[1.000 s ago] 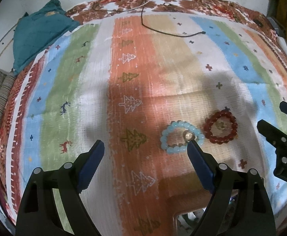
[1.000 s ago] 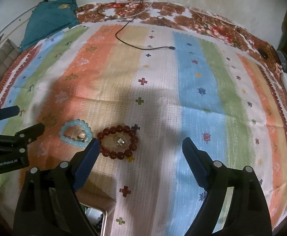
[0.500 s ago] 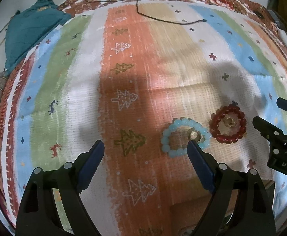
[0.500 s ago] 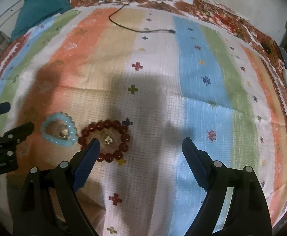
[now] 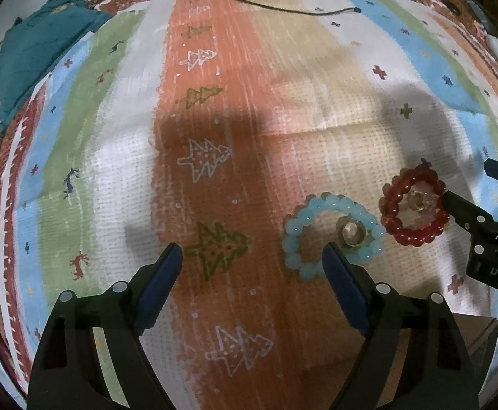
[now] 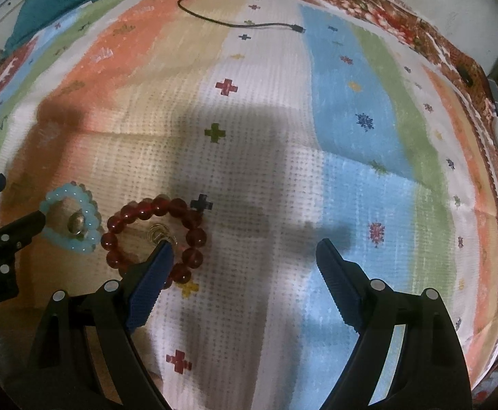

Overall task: Organize jewelry
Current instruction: 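Move both tools forward toward the light-blue and dark red bead bracelets, then grasp the light-blue bracelet with the left tool while the right tool grasps the dark red bracelet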

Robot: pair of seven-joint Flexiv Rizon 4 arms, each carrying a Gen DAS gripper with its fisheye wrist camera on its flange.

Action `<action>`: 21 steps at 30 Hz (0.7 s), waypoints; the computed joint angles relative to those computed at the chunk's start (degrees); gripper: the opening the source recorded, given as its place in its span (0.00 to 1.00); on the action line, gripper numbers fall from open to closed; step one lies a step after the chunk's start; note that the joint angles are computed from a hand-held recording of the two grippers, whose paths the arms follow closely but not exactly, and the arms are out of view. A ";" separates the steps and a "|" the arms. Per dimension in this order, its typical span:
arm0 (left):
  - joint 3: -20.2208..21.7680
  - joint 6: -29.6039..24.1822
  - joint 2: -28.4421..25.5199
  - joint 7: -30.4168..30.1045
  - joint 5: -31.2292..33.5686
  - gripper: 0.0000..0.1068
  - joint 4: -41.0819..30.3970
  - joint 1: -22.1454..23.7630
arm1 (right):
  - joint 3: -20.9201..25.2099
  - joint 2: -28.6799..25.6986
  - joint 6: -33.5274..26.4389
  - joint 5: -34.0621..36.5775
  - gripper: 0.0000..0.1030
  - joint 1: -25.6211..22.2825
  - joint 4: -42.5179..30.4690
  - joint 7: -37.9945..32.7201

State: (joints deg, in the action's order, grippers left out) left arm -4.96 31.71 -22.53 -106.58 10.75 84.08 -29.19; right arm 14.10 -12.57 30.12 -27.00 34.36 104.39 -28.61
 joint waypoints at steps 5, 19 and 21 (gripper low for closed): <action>0.17 -0.78 -1.04 -0.13 0.43 0.74 -0.72 -0.09 | -0.09 -0.67 -0.76 0.13 0.83 0.11 -0.25 -0.30; 0.18 1.55 -1.70 0.50 0.17 0.52 -0.01 -0.44 | -0.69 -2.16 1.46 -0.46 0.83 0.20 -0.27 -1.08; -0.12 2.36 -1.68 0.91 -0.70 0.35 0.39 -0.20 | -0.50 -1.99 2.43 0.02 0.81 -0.01 0.01 -1.54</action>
State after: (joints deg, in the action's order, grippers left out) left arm -5.09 34.07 -24.20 -105.67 10.05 84.47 -29.39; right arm 13.60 -14.56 32.55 -26.98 34.34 104.40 -30.15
